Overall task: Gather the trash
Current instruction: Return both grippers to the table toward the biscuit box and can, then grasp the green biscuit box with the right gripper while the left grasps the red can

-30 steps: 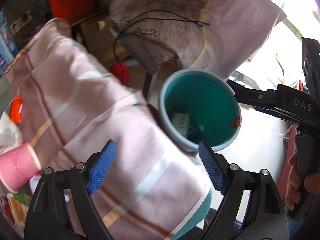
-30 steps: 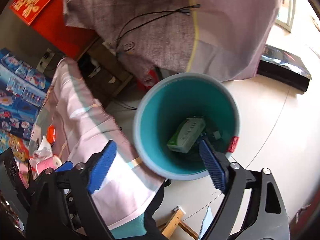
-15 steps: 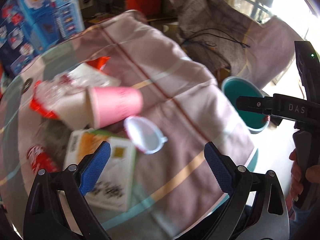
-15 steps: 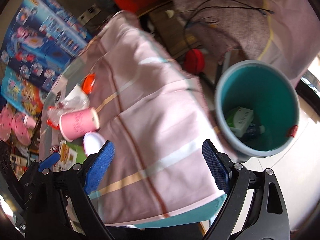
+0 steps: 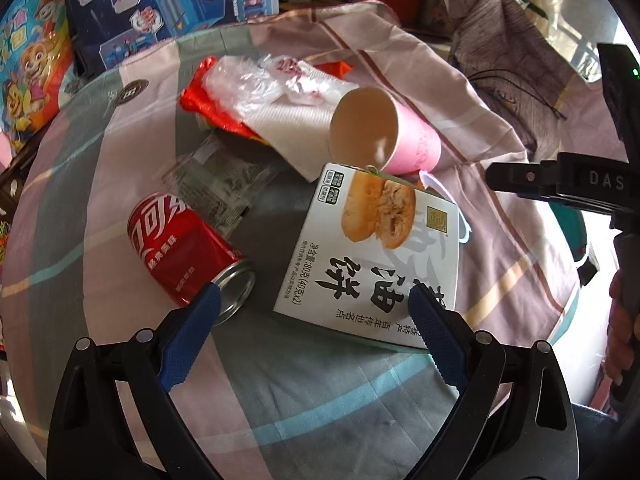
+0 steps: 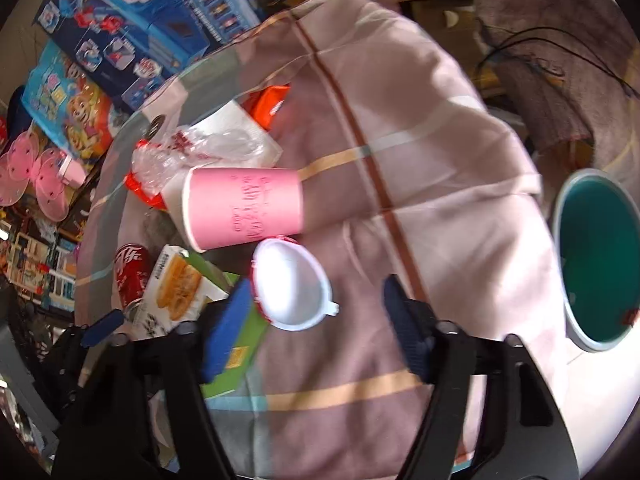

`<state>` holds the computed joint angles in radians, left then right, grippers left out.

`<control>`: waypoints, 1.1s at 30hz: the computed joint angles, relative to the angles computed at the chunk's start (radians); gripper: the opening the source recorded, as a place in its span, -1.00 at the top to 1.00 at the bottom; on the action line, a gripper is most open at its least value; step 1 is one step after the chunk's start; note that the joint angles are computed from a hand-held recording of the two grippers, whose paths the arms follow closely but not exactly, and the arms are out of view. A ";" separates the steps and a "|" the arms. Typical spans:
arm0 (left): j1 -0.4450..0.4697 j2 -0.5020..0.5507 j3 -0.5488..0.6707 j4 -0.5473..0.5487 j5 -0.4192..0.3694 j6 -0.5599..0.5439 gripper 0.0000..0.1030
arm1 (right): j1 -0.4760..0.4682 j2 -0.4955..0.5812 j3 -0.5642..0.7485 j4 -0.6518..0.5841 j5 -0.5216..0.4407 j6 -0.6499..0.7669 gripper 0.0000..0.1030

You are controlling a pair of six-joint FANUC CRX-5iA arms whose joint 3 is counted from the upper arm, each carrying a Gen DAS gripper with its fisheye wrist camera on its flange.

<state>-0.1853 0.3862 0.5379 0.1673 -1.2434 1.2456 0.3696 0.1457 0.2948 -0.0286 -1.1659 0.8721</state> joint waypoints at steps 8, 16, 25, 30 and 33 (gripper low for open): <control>0.033 -0.037 -0.080 0.041 0.044 -0.011 -0.95 | -0.027 0.110 0.173 -0.214 -0.067 0.173 0.13; 0.077 -0.087 -0.164 0.081 0.084 -0.041 -0.95 | 0.025 0.100 0.177 -0.206 -0.104 0.155 0.13; 0.113 -0.170 -0.269 0.033 0.134 -0.032 -0.94 | 0.124 0.024 0.136 -0.184 -0.106 0.154 0.46; 0.149 -0.207 -0.329 0.073 0.152 -0.066 -0.93 | 0.164 0.059 0.172 -0.162 -0.143 0.149 0.63; 0.175 -0.230 -0.358 0.096 0.182 -0.076 -0.93 | 0.191 0.065 0.157 -0.102 -0.116 0.137 0.66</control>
